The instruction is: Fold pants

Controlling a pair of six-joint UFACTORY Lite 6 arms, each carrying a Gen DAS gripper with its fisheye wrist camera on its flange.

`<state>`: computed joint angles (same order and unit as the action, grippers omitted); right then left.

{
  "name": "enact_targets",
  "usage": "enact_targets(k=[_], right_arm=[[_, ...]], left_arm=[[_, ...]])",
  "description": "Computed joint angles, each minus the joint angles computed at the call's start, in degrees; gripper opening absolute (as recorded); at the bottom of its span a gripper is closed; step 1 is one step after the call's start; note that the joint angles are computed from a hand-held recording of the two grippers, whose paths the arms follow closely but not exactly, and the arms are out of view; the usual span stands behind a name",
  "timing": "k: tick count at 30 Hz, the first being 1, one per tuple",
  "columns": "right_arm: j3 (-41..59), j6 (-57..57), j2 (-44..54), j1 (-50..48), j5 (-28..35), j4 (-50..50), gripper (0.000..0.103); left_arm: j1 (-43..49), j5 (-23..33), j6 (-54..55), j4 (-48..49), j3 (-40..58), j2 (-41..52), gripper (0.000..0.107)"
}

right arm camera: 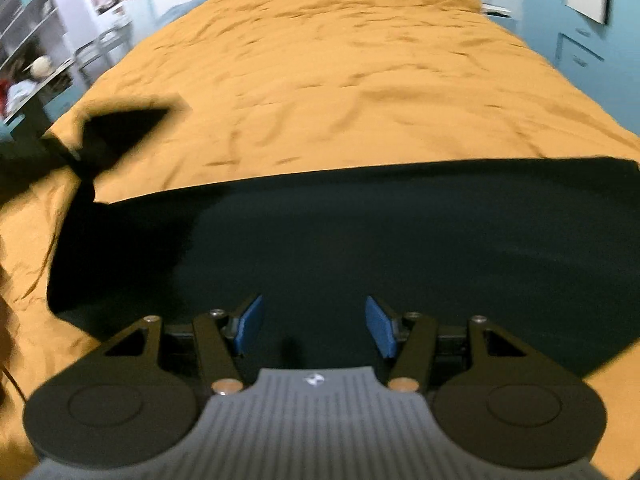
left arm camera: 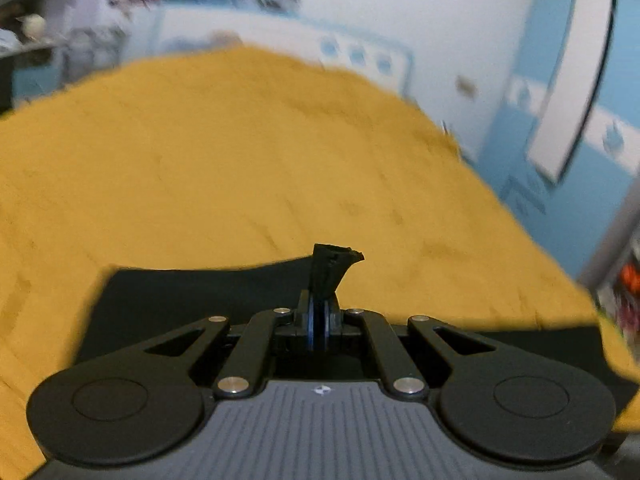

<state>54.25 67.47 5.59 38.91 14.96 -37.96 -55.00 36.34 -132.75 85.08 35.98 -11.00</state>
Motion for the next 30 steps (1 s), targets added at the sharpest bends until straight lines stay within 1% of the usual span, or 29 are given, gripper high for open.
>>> enact_targets(k=[1, 2, 3, 4, 5, 7, 8, 9, 10, 11, 12, 14, 16, 18, 19, 20, 22, 23, 24, 26, 27, 29, 30], right_arm=[[-2.0, -1.0, -1.8, -1.4, -0.4, 0.6, 0.053], [-3.7, -2.7, -3.4, -2.9, -0.7, 1.8, 0.053], [-5.2, -3.6, -4.8, -4.0, -0.9, 2.6, 0.053], [-5.7, -5.5, -5.4, -4.8, -0.8, 4.1, 0.053], [-6.6, -7.1, -6.2, -5.8, -1.1, 5.2, 0.053], [-8.5, -8.3, -7.7, -7.2, -1.9, 5.8, 0.053], [-8.9, -8.7, -7.9, -7.8, -2.4, 6.0, 0.053], [-8.3, -7.8, -7.0, -7.8, -2.7, 5.5, 0.053], [-8.6, -7.9, -6.8, -8.2, -3.3, 5.9, 0.053], [-8.8, -7.5, -6.7, -8.1, -3.7, 6.1, 0.053], [-9.3, -6.7, -7.1, -7.9, -4.0, 5.7, 0.053], [-9.2, -5.3, -7.0, -7.6, -4.2, 4.5, 0.053], [-10.6, -4.4, -8.4, -8.2, -4.4, 3.4, 0.053], [-12.1, -3.3, -9.9, -9.5, -4.6, 2.1, 0.053], [-12.8, -3.1, -10.7, -10.4, -4.7, 1.7, 0.053], [-14.0, -3.1, -12.0, -11.5, -4.8, 1.3, 0.053], [-16.2, -3.0, -14.6, -13.9, -4.7, 0.1, 0.053], [-17.3, -3.2, -15.9, -15.4, -4.4, -0.5, 0.053], [-18.8, -4.7, -17.7, -17.6, -4.3, 0.0, 0.053], [-21.0, -8.3, -20.2, -22.1, -4.2, 1.6, 0.053], [-22.1, -11.5, -21.6, -25.0, -4.2, 3.7, 0.053], [-23.7, -20.3, -23.9, -31.2, -4.3, 10.1, 0.053], [-24.4, -23.5, -24.8, -34.1, -4.6, 12.3, 0.054]], left_arm=[[-0.6, -1.7, -2.0, 0.9, 1.8, 4.4, 0.005], [-1.2, -3.6, -1.8, -0.3, 4.0, 8.9, 0.009], [-0.7, -5.4, 0.8, -2.8, 6.1, 12.2, 0.010], [-1.1, -6.3, 2.6, -5.2, 7.1, 14.3, 0.013], [-1.6, -7.5, 3.0, -5.5, 6.7, 14.8, 0.018], [-3.6, -8.0, 0.2, -2.4, 2.9, 11.7, 0.020], [-3.6, -9.8, 1.3, -2.2, 0.9, 8.8, 0.020], [-1.5, -13.9, 4.8, -3.2, -0.3, 6.0, 0.022], [0.0, -17.7, 10.0, -6.6, -2.1, 2.5, 0.024], [0.8, -19.1, 13.9, -9.5, -4.4, -1.8, 0.025], [-0.4, -18.2, 16.5, -12.0, -6.9, -6.0, 0.026], [-1.8, -12.1, 25.1, -19.4, -9.4, -13.4, 0.031], [0.1, -6.9, 31.1, -25.3, -12.2, -21.1, 0.034], [6.8, -4.9, 38.7, -32.4, -15.4, -29.6, 0.037], [11.7, -5.0, 42.7, -35.3, -16.4, -32.1, 0.039], [15.6, -4.1, 44.3, -36.0, -16.4, -32.6, 0.039], [19.0, 0.3, 42.4, -32.9, -16.9, -33.1, 0.041], [20.4, 0.6, 42.3, -32.3, -16.8, -32.3, 0.041], [23.0, -0.9, 44.0, -33.1, -16.9, -31.8, 0.041], [24.0, -2.3, 42.1, -32.0, -17.0, -30.6, 0.041], [23.9, -2.9, 40.6, -30.8, -16.8, -29.5, 0.041], [21.2, -2.0, 37.2, -28.9, -16.2, -27.7, 0.041], [20.8, -3.4, 35.8, -27.9, -15.2, -25.6, 0.041]])
